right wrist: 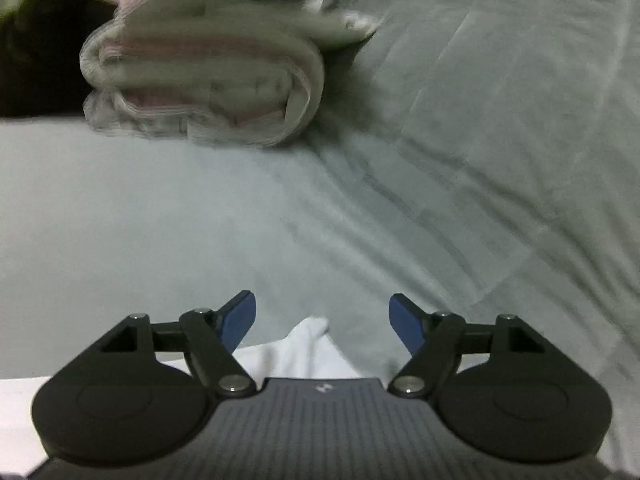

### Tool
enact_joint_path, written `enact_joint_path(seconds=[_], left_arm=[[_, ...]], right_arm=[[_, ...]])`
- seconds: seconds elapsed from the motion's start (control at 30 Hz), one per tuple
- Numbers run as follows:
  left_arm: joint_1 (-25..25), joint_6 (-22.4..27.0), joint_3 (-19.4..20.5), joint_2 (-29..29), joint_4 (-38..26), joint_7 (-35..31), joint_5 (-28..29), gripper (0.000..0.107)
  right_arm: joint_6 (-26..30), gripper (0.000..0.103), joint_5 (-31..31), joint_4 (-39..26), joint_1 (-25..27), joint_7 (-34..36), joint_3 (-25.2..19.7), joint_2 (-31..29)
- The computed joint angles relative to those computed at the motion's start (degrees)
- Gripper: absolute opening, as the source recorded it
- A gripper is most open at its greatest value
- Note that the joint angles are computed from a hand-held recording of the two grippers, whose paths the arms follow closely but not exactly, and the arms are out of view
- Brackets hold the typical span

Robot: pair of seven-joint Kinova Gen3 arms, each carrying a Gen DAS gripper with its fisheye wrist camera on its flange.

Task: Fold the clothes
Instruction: 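Release the garment with both grippers and lift them above the spread shirt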

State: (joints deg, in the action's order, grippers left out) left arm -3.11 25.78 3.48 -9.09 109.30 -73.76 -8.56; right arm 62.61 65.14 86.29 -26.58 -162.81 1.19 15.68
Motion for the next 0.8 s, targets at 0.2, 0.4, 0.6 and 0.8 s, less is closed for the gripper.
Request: enact_joint_path(seconds=[0.2, 0.4, 0.6, 0.8], left_arm=[[1.72, 8.22, -2.4, -6.76, -1.35, -2.34, 4.54, 0.043], [2.68, 15.3, -2.79, -14.17, 2.82, -2.16, 11.54, 0.041], [1.87, 16.78, 1.18, -15.39, 4.63, -1.35, 9.08, 0.04], [3.91, 17.74, -0.11, -13.45, 3.16, -5.44, 8.53, 0.009]], right_arm=[[-4.3, 0.076, -11.21, 6.23, -2.61, 8.24, -5.91, -14.27], [-13.29, 0.074, -25.19, 9.87, -9.48, 20.64, -6.93, -19.28], [-17.95, 0.045, -37.77, 4.21, -3.99, 31.08, -15.06, -11.27], [-18.16, 0.045, -41.33, -0.03, -2.21, 37.66, -18.44, -5.7]])
